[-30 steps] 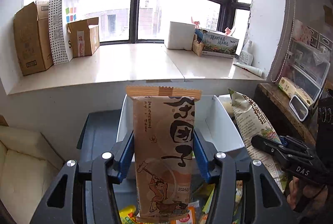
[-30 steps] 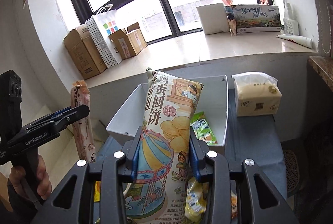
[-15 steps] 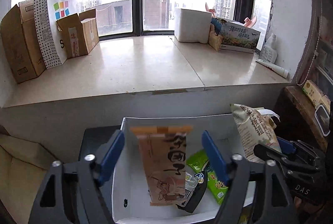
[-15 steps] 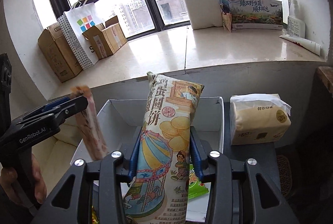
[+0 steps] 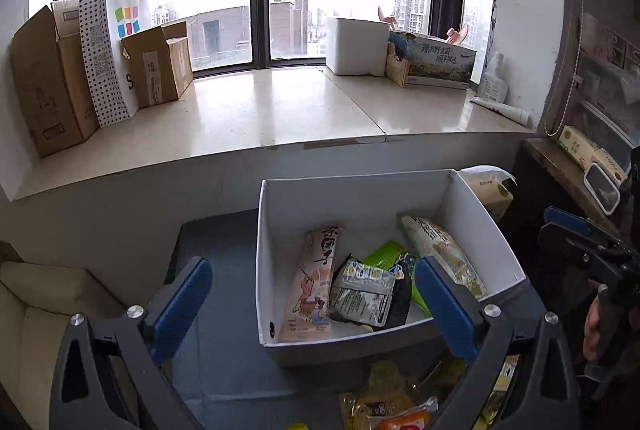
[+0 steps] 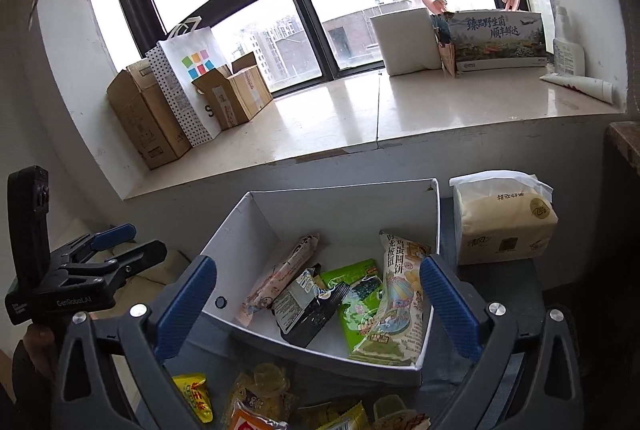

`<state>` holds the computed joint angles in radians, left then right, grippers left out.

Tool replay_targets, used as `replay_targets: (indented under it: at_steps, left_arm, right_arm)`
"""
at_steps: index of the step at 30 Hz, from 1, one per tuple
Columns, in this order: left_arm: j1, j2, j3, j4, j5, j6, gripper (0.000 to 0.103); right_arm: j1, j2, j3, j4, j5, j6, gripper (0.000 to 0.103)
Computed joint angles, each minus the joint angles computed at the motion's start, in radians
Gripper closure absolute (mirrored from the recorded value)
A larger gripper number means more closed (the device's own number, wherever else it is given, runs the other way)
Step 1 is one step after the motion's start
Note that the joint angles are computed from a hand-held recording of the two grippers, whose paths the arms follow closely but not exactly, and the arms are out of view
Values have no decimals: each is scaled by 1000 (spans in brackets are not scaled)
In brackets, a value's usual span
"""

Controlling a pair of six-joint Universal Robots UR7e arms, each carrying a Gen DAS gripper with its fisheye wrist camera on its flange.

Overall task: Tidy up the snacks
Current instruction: 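Grasp the yellow noodle pouch with the left gripper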

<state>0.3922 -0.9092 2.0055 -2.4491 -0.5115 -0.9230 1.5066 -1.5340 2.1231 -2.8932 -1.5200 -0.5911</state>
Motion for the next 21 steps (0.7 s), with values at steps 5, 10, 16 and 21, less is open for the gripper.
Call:
replay_targets:
  at_steps: [5, 10, 16, 21]
  left_arm:
    - [-102, -87, 148, 99, -60, -176, 0]
    - [-178, -117, 258, 200, -164, -333, 0]
    - [-155, -34, 337, 103, -305, -200, 0]
    - [-78, 17, 351, -40, -348, -59, 0]
  right_arm:
    - [-54, -151, 134, 52, 108, -87, 0]
    - [-134, -288, 267, 90, 194, -157, 0]
    - [-271, -431, 383, 193, 294, -224, 0]
    - [-311, -461, 410, 223, 279, -252, 0]
